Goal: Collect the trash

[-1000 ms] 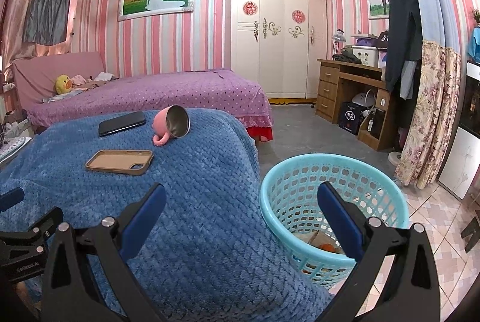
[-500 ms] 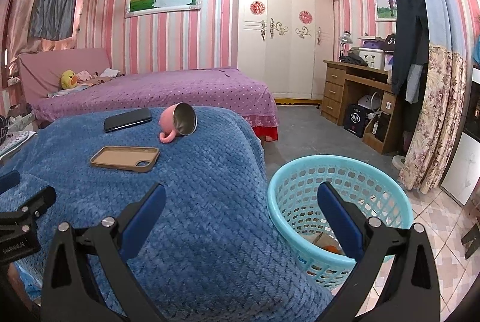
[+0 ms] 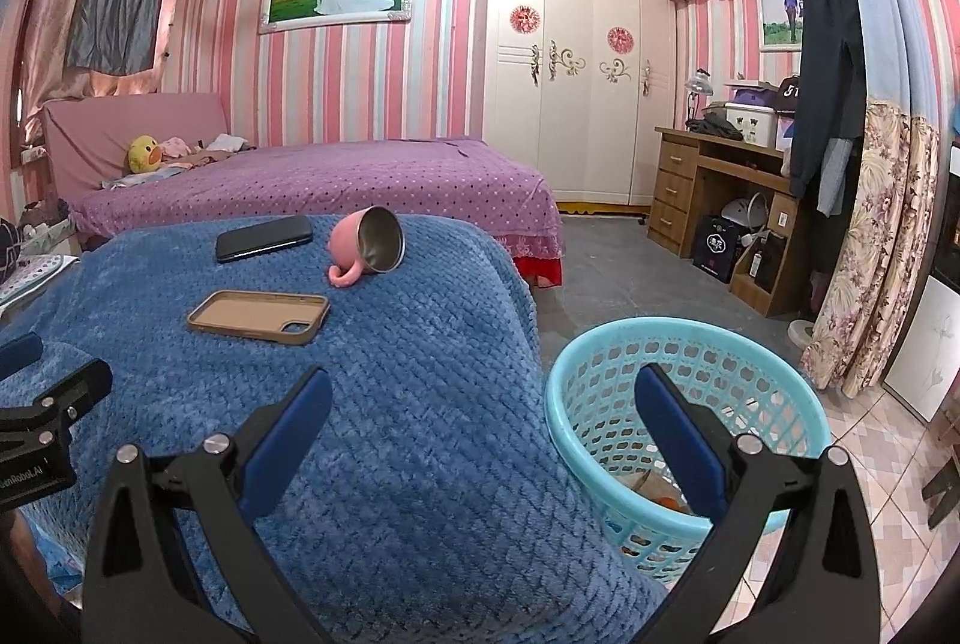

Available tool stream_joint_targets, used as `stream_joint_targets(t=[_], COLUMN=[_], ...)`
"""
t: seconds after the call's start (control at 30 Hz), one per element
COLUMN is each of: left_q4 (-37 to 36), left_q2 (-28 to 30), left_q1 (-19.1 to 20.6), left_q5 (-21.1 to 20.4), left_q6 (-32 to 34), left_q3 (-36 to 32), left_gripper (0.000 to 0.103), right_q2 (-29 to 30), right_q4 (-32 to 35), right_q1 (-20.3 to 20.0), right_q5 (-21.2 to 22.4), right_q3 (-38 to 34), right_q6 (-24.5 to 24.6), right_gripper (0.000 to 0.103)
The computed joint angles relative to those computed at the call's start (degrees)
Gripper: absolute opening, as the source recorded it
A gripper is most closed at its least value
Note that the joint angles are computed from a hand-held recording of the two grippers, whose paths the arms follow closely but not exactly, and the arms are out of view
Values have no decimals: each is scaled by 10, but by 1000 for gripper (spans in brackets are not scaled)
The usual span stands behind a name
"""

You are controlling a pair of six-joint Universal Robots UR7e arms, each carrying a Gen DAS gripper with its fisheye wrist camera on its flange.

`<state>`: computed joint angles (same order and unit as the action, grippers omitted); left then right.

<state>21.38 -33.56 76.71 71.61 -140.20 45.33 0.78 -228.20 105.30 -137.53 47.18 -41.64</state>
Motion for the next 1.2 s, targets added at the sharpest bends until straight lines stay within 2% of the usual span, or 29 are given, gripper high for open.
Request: stream_joint_targets(t=[1.2], left_q4=[-3], left_q2=[-1], left_q1=[0], left_q5=[-4], left_q6=[2], left_q3=[-1], left_gripper=[98], right_q2=[1], right_q4=[-2], right_q1=[-1], right_q5=[4], right_q3=[0], right_q6=[-10], right_gripper=[99])
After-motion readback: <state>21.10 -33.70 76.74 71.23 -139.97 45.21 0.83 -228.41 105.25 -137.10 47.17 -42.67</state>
